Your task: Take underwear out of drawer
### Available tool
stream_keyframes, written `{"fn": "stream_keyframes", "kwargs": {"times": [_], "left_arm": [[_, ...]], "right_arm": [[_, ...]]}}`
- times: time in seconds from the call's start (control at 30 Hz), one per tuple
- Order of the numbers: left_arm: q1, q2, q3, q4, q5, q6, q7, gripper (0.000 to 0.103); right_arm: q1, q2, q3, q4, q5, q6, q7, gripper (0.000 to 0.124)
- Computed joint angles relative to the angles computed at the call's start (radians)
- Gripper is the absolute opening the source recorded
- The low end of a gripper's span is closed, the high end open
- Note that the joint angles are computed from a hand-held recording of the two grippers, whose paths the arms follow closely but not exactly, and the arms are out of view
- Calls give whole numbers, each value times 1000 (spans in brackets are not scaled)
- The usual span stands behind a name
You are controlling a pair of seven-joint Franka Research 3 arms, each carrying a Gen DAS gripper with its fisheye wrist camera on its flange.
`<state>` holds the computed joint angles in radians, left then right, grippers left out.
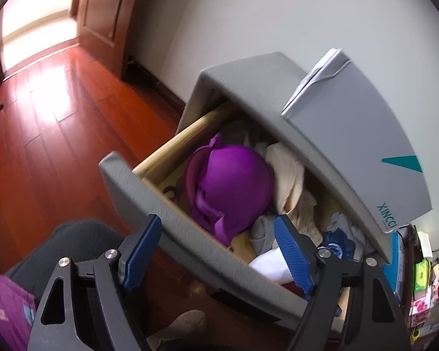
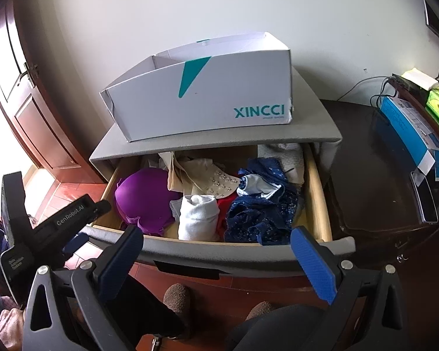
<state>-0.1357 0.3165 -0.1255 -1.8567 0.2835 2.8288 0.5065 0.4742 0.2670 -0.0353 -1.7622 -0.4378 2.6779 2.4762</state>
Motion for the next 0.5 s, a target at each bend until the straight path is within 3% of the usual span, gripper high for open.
{"fn": "stream_keyframes", "kwargs": {"times": [0.07, 0.2, 0.3, 0.43, 0.5], "left_arm": [[-12, -10, 16, -22, 14, 36, -43, 76], [-50, -1, 76, -5, 127, -5, -145, 77], [-18, 34, 43, 27, 100, -93, -98, 77], [-29, 41, 60, 2, 129, -66, -160, 85], [-6, 51, 40, 8, 101, -66, -132, 88]], "right_arm": [[2, -17, -7, -23, -13, 8, 18, 103], [-6, -47, -7, -66, -36, 31, 54, 103], [-19, -56, 1, -87, -34, 41, 64, 103], [-25, -64, 8, -98, -43, 34, 68, 103], [-28, -66, 10, -105, -47, 35, 73, 103]]}}
